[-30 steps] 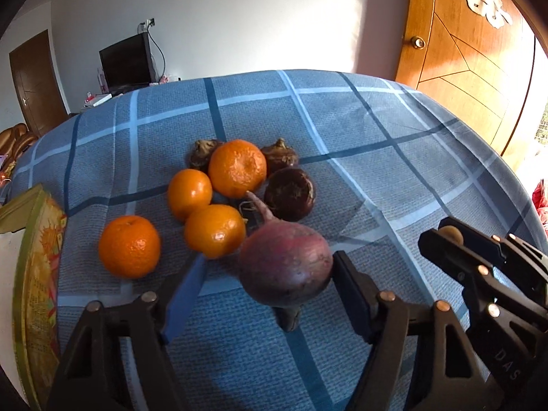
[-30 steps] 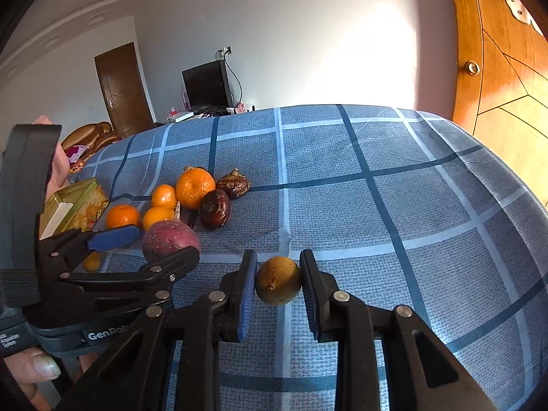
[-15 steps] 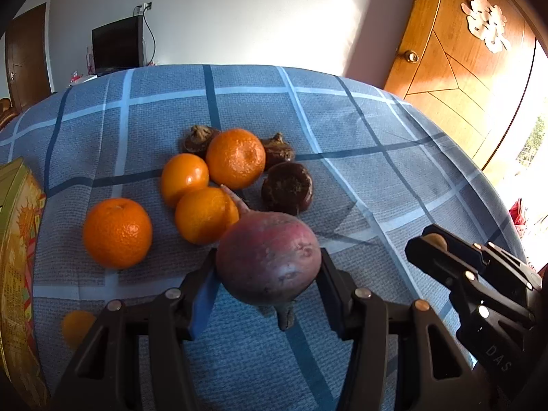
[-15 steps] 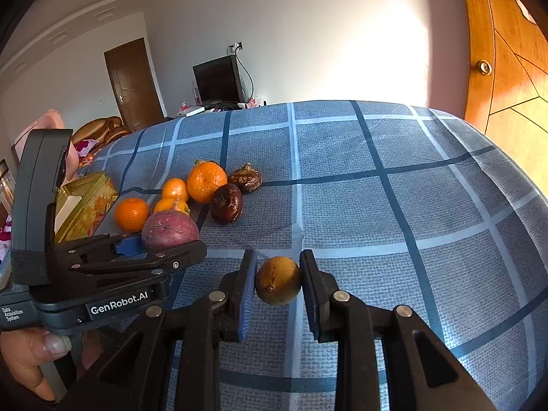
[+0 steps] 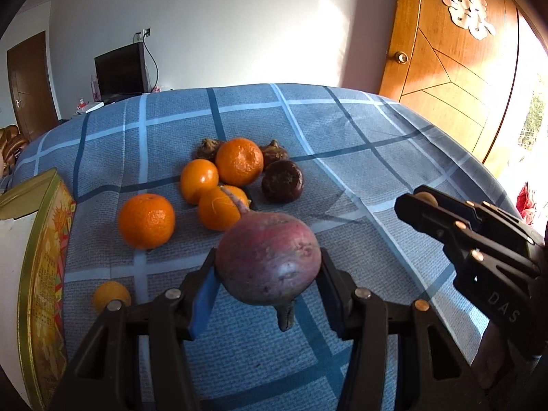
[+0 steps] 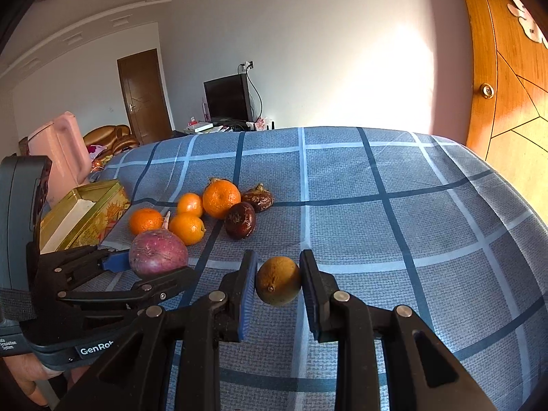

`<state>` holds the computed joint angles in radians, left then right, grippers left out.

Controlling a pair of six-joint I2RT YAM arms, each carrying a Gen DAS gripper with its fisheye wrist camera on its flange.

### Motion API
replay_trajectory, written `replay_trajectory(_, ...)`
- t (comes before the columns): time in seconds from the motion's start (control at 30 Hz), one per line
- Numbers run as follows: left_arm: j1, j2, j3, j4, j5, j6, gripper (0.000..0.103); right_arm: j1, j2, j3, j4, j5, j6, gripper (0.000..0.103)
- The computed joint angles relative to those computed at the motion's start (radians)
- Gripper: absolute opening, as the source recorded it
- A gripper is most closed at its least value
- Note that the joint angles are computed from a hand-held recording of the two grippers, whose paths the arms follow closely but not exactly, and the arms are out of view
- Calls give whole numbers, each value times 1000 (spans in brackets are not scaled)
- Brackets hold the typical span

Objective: Organize fruits
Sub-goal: 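Carry the purple root in the left tool while the right tool carries the yellow fruit toward the gold tray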

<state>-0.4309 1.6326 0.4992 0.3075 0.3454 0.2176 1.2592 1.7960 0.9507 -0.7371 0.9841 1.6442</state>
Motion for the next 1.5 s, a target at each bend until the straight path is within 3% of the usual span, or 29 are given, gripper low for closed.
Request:
replay_trajectory(0.23, 49, -73, -78, 39, 16, 31, 56, 18, 9, 11, -6, 33, -6, 27)
replay_trajectory(0.47, 107, -139, -143, 70, 55, 57, 56, 64, 68, 87, -114, 106, 36, 27)
replay_trajectory(0.77, 215, -202, -197, 82, 126, 112, 56, 96, 137, 175, -191, 112, 70, 27)
replay_trajectory(1.5, 396, -340, -228, 40, 257, 158, 56, 105, 204, 272, -47, 130, -104, 27)
